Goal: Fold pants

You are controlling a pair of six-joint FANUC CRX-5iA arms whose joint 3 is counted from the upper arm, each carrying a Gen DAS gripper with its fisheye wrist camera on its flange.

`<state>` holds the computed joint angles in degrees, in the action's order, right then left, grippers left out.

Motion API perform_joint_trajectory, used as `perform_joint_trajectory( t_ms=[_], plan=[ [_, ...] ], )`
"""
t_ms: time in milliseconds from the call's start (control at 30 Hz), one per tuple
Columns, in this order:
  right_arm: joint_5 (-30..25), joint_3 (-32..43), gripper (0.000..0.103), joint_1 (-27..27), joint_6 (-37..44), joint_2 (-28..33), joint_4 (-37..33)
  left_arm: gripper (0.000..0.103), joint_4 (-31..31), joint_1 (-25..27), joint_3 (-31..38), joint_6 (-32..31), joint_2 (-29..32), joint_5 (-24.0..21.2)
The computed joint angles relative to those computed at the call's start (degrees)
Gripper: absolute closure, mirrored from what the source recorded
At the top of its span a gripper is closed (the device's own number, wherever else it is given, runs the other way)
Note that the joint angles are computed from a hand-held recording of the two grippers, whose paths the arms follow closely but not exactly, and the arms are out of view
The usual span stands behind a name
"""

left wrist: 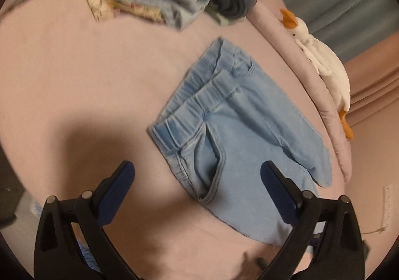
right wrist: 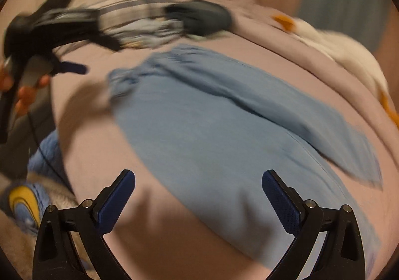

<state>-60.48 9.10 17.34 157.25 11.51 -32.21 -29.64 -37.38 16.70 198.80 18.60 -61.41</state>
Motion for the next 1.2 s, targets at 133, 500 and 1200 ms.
perform_joint_trajectory(
  t_ms=[133,500,1200],
  plan=[
    [4.0,-4.5,0.028,4.2,3.7,-0.7,4.6,0.021,2.1,2.0,-1.5,-1.7,0.8,4.7],
    [9.2,-6.9,0.083,6.8,0.6,-2.0,5.5,0.071,2.3,3.3,-5.1,-3.2,-1.7,5.4],
    [-3.4,5.5,0.053,0.6,-10.7,3.1,1.4,0.03,-12.7,-6.5,26.2,-37.7,15.3,-27.2]
  ],
)
